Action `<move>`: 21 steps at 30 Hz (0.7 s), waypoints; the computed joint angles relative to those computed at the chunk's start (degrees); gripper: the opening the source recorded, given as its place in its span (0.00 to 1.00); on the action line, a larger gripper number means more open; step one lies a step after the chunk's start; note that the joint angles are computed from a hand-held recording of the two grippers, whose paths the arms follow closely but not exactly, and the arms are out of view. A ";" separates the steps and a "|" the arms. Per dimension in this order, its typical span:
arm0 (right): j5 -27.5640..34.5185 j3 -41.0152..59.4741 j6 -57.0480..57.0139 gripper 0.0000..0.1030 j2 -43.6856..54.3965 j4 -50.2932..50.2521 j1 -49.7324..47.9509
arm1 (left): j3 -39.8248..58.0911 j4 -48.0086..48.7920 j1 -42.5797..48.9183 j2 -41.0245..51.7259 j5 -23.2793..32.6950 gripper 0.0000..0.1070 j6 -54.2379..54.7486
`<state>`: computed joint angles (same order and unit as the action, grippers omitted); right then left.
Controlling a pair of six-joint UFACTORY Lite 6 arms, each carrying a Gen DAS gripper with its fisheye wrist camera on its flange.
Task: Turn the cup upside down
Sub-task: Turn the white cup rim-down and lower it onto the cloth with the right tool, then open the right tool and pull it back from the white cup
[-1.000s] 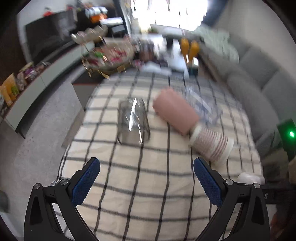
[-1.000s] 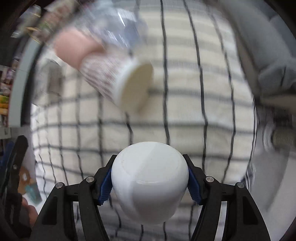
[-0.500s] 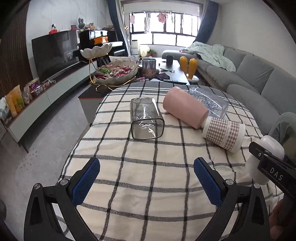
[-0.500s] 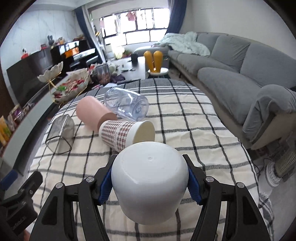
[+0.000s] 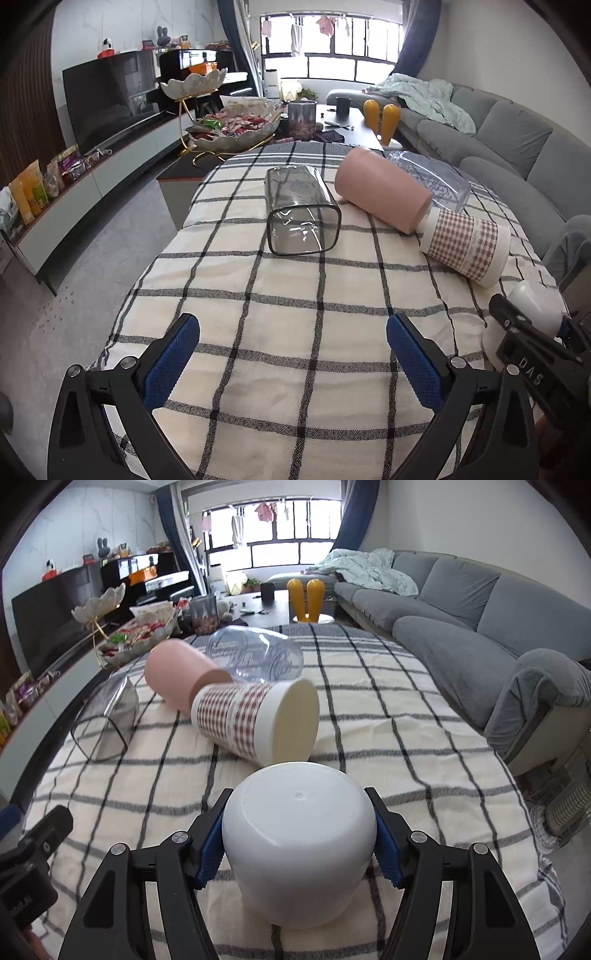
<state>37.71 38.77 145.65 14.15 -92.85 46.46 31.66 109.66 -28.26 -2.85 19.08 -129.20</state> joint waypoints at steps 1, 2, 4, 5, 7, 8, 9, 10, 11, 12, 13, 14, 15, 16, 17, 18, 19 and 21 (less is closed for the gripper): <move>0.06 0.00 0.27 0.65 0.31 -0.16 0.08 | -0.12 0.26 -0.17 -0.10 -0.02 0.96 -0.16; -0.06 0.02 0.24 0.65 0.42 -0.19 0.00 | -0.03 0.54 -0.26 0.03 -0.07 0.96 -0.39; -0.25 -0.25 0.37 0.69 0.21 -0.41 -0.27 | 0.66 0.99 -0.26 0.79 -0.13 0.96 -0.73; -0.08 -0.34 0.37 0.71 0.10 -0.30 -0.25 | 0.68 0.73 -0.37 0.80 -0.04 0.96 -0.48; 0.56 -0.74 0.33 0.78 -0.49 0.18 0.15 | 0.60 0.60 -0.32 0.57 -0.25 0.96 -0.41; 0.63 -0.89 -0.01 0.78 -0.85 0.53 0.27 | 0.65 0.56 -0.32 0.62 -0.32 0.96 -0.44; 0.65 -1.00 -0.61 0.79 -1.31 1.04 0.36 | 0.63 0.54 -0.31 0.62 -0.22 0.96 -0.34; 0.62 -1.02 -1.23 0.79 -1.68 1.62 0.41 | 0.61 -0.04 -0.37 0.37 -0.30 0.96 0.08; 0.57 -1.24 -2.17 0.79 -2.46 2.58 0.48 | 0.54 -0.90 -0.34 -0.14 -0.53 0.96 0.92; 0.54 -1.79 -3.40 0.79 -3.97 3.94 0.62 | 0.35 -2.20 -0.25 -1.12 -0.93 0.96 2.22; 0.66 -2.11 -4.63 0.80 -5.16 5.35 0.81 | 0.12 -3.49 -0.33 -2.24 -1.12 0.96 3.38; 1.09 -2.61 -6.76 0.81 -7.14 7.72 1.16 | -0.22 -5.05 -0.29 -3.53 -1.32 0.96 4.99; 1.74 -3.03 -8.38 0.81 -8.85 9.58 1.65 | -0.44 -7.29 -0.52 -4.88 -1.38 0.96 7.20; 3.19 -3.65 -10.78 0.82 -11.50 12.35 2.59 | -0.72 -10.91 -1.03 -6.85 -1.43 0.96 10.75; 4.49 -4.16 -12.77 0.83 -13.87 14.51 3.44 | -0.84 -13.53 -1.20 -8.28 -1.59 0.96 13.45; 6.22 -4.83 -14.76 0.86 -16.70 16.72 4.71 | -0.92 -17.90 -1.80 -10.13 -1.54 0.96 17.78; 9.33 -5.25 -17.59 0.89 -19.94 19.78 6.77 | -0.89 -23.53 -2.77 -12.25 -1.10 0.96 23.22; 14.66 -5.37 -21.66 0.92 -24.56 24.05 10.47 | -0.70 -31.85 -4.63 -15.56 0.42 0.96 31.34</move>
<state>52.37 33.40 123.99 -10.42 -68.80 56.93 30.96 77.81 -32.88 -18.41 19.50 -97.87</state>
